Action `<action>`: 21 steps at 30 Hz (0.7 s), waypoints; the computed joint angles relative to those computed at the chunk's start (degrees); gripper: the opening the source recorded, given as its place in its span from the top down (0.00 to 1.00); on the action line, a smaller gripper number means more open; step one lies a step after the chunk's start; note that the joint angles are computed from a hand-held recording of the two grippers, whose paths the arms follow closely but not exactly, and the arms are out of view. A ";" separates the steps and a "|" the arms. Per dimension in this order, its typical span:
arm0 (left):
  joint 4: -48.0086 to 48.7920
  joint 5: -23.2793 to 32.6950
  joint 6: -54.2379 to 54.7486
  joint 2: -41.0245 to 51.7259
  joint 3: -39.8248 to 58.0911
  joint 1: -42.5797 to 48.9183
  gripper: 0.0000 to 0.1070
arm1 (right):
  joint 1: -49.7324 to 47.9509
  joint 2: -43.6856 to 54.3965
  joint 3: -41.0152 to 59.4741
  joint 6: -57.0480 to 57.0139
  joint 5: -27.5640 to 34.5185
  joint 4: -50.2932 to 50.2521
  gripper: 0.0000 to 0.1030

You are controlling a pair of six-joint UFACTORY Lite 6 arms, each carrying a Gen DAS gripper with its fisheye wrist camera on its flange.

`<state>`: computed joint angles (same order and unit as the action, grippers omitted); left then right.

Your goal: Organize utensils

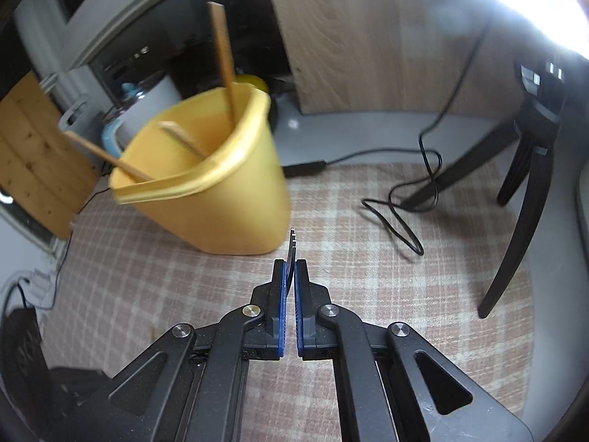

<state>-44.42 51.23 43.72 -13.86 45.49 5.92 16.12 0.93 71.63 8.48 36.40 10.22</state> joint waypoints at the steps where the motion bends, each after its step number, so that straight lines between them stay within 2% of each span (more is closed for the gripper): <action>1: -0.01 1.03 0.44 -0.68 0.58 1.09 0.97 | 1.10 -1.06 -0.16 1.35 -0.03 -2.07 0.98; 7: -0.81 6.31 2.99 -3.00 5.15 6.97 0.97 | 6.72 -5.76 0.04 7.29 0.91 -11.38 0.99; 13: -2.34 8.22 5.36 -2.77 8.64 9.55 0.97 | 11.19 -7.96 2.55 11.56 3.26 -18.18 1.00; 17: -2.22 7.40 6.00 -1.88 9.09 9.05 0.97 | 9.75 -7.54 1.74 9.55 2.54 -14.55 1.00; 21: -2.93 8.57 7.37 -2.29 8.26 10.73 0.97 | 1.75 -11.75 -4.77 -0.27 2.32 2.63 1.00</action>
